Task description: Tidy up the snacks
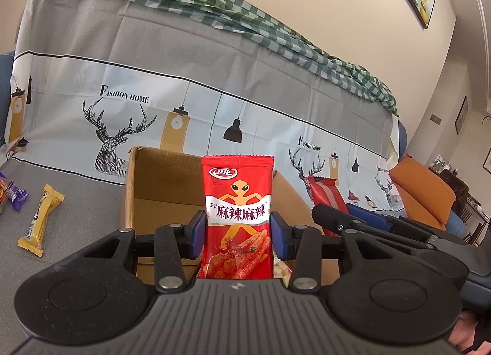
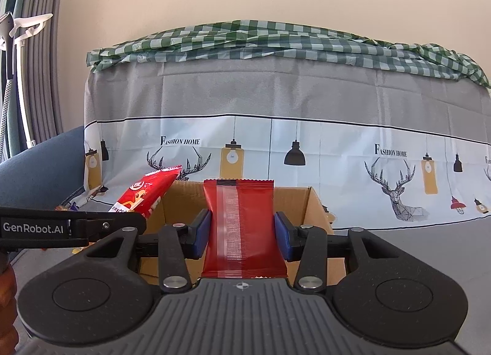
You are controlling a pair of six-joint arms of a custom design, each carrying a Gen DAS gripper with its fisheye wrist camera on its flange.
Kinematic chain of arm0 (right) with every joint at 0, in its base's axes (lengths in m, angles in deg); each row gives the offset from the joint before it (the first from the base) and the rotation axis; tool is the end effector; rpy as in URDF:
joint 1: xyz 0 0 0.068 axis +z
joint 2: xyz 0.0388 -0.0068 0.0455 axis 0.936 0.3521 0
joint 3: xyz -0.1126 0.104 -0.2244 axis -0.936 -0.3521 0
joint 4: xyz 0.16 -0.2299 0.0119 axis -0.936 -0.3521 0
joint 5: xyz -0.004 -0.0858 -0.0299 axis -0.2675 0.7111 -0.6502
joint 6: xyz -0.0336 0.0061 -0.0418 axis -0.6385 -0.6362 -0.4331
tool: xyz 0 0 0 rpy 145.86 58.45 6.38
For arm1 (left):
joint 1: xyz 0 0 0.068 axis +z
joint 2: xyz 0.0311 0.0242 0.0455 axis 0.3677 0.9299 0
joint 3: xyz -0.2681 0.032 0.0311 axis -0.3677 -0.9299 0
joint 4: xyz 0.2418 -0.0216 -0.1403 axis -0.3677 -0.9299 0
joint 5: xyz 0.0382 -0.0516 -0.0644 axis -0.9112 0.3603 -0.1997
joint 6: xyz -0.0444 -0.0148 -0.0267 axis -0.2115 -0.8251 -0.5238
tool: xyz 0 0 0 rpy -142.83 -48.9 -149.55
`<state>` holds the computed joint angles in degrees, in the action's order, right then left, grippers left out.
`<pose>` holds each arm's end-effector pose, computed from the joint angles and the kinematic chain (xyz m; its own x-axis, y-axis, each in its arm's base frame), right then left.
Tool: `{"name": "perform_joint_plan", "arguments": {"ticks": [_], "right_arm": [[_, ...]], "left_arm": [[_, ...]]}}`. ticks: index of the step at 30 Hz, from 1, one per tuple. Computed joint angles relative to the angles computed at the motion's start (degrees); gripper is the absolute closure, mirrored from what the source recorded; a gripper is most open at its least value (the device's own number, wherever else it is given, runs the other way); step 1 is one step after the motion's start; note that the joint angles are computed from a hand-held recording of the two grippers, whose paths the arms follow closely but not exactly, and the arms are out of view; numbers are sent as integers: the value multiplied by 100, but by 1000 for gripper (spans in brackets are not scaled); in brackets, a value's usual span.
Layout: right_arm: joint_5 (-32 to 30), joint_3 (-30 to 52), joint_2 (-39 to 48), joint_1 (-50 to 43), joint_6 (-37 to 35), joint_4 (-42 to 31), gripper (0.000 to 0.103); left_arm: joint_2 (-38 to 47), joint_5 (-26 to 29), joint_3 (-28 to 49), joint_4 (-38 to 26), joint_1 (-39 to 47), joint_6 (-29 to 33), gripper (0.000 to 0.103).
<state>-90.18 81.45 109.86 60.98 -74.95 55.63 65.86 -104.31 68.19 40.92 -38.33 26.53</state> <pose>0.1965 -0.0084 0.1608 -0.2810 -0.1322 -0.9506 -0.4739 0.8804 0.0177 0.1529 -0.2123 0.1770 -0.4134 -0.3240 -0.8509 -0.0255 0.9383 -0.3449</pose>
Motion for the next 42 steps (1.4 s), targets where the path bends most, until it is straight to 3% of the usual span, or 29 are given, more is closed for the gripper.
{"name": "perform_joint_plan", "arguments": {"ticks": [42], "right_arm": [[186,-154,-33,128,14,233,56]], "left_arm": [[-20,26,-97,297,-37,127,55]]}}
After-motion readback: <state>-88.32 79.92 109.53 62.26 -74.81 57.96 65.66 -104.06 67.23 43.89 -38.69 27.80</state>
